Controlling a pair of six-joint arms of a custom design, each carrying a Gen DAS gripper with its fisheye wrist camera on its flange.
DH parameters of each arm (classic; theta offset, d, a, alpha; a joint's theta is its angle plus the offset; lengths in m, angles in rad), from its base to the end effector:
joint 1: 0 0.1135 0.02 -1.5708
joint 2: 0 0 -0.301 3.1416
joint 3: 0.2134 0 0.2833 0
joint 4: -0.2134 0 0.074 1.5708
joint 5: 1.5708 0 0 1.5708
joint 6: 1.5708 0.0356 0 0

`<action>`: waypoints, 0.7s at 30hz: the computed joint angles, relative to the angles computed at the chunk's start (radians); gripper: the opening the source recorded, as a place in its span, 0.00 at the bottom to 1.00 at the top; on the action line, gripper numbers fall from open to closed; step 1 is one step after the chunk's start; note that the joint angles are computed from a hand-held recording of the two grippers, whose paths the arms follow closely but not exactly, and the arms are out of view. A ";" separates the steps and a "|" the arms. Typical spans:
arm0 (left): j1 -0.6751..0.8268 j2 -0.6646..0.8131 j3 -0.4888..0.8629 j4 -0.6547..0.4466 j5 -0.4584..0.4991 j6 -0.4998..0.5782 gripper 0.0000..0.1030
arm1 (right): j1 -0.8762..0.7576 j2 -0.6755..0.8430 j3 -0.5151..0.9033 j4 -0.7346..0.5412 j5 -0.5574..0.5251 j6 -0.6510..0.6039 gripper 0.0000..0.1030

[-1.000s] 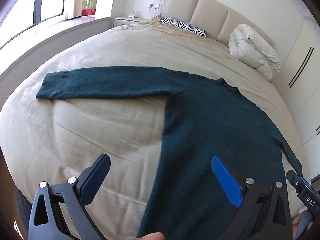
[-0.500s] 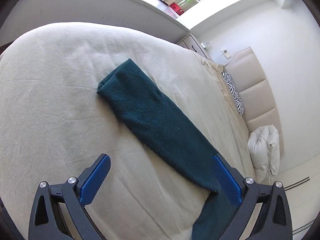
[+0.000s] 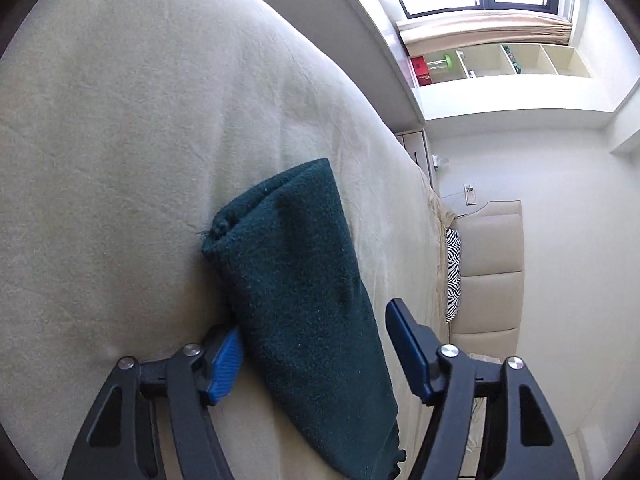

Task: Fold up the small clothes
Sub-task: 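Grasp the cuff of the sleeve nearest the left tool with the left tool, then lift the sleeve with the left tool and lay it across the sweater body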

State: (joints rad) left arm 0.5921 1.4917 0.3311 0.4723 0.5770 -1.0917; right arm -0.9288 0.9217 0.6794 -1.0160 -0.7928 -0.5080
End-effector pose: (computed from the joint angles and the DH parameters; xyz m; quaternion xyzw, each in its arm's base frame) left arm 0.2115 0.1189 0.1176 -0.5657 0.6680 -0.3505 0.3331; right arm 0.1111 -0.1063 0.2509 0.1316 0.9037 0.1927 0.3591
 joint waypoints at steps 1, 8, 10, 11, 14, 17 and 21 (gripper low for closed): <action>0.002 0.036 0.014 0.016 0.010 -0.003 0.41 | -0.013 0.007 0.001 0.000 -0.004 -0.011 0.81; -0.143 -0.098 0.099 -0.176 -0.103 0.146 0.07 | -0.151 0.145 0.027 -0.003 -0.023 -0.131 0.77; -0.290 -0.169 0.153 -0.264 -0.191 0.217 0.08 | -0.183 0.202 0.038 0.014 -0.026 -0.152 0.74; -0.382 -0.185 0.190 -0.301 -0.244 0.245 0.08 | -0.200 0.230 0.049 0.016 -0.029 -0.167 0.73; -0.721 -0.153 0.331 -0.387 -0.462 0.350 0.08 | -0.263 0.308 0.085 0.032 -0.043 -0.194 0.72; -1.046 -0.024 0.477 -0.434 -0.643 0.431 0.08 | -0.330 0.401 0.133 0.053 -0.050 -0.215 0.72; -1.365 0.250 0.722 -0.523 -0.842 0.531 0.08 | -0.396 0.536 0.210 0.090 -0.041 -0.221 0.72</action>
